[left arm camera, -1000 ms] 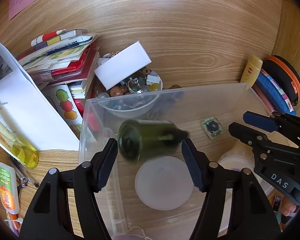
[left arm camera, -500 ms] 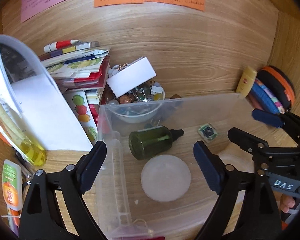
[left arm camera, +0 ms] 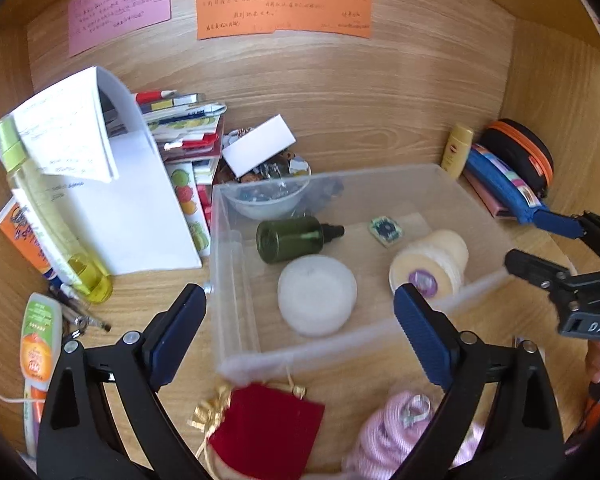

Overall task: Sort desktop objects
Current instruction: 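Withdraw both tools from the bin toward the remaining items on the desk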

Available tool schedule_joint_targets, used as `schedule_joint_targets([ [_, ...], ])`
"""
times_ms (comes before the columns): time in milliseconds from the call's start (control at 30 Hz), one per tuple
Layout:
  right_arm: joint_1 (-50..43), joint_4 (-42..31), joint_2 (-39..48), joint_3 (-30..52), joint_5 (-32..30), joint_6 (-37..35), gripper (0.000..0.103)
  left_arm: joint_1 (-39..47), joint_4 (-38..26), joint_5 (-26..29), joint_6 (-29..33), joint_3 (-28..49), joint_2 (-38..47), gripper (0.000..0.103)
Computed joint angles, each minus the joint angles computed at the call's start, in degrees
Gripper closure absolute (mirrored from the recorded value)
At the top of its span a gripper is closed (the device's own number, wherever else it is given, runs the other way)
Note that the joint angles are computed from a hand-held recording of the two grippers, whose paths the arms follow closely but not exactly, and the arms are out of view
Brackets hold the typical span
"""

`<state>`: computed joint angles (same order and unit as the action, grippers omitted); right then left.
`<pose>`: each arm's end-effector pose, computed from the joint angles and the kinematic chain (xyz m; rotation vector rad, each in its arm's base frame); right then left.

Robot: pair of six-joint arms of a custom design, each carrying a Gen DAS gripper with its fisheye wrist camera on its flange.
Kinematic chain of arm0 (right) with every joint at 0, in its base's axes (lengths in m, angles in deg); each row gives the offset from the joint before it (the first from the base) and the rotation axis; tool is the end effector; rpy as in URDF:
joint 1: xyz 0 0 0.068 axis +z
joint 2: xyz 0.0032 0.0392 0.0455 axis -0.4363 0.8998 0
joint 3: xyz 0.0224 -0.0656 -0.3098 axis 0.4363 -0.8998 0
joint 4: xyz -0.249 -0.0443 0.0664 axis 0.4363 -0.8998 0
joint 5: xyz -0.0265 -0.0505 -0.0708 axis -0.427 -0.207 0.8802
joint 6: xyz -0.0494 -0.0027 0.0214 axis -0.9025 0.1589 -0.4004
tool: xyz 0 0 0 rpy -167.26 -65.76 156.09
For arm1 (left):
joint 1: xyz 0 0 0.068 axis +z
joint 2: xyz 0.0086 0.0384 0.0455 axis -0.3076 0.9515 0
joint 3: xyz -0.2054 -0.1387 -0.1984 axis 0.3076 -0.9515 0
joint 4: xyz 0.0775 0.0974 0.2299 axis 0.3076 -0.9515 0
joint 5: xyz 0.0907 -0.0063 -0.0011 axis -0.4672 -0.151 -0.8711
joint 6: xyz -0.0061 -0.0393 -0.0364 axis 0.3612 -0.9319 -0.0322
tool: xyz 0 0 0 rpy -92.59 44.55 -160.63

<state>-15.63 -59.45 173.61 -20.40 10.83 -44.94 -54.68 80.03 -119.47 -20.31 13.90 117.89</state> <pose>0.2826 0.0644 0.2231 -0.8361 2.1561 0.3308 0.1847 -0.1136 0.1772 -0.2191 2.2983 0.0974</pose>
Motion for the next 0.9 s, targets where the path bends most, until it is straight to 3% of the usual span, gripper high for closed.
schedule_joint_targets([
  [400, -6.8, -4.0, -9.2, -9.5, -6.4, -10.2, 0.019, -10.9, -10.2, -3.9, -11.7, 0.0, -0.3, 0.007],
  [567, -9.9, -6.7, -11.4, -13.4, -8.5, -15.7, 0.019, -13.8, -11.5, -2.2, -16.4, -0.4, 0.3, 0.007],
  [667, -12.7, -10.2, -11.6, -14.1, -10.8, -19.2, 0.019, -17.2, -14.8, -5.3, -20.8, 1.1, 3.2, 0.007],
  [900, -15.9, -16.8, -11.4, -14.8, -14.1, -25.5, 0.019, -19.6, -14.0, -3.9, -23.1, 1.8, 6.9, 0.007],
])
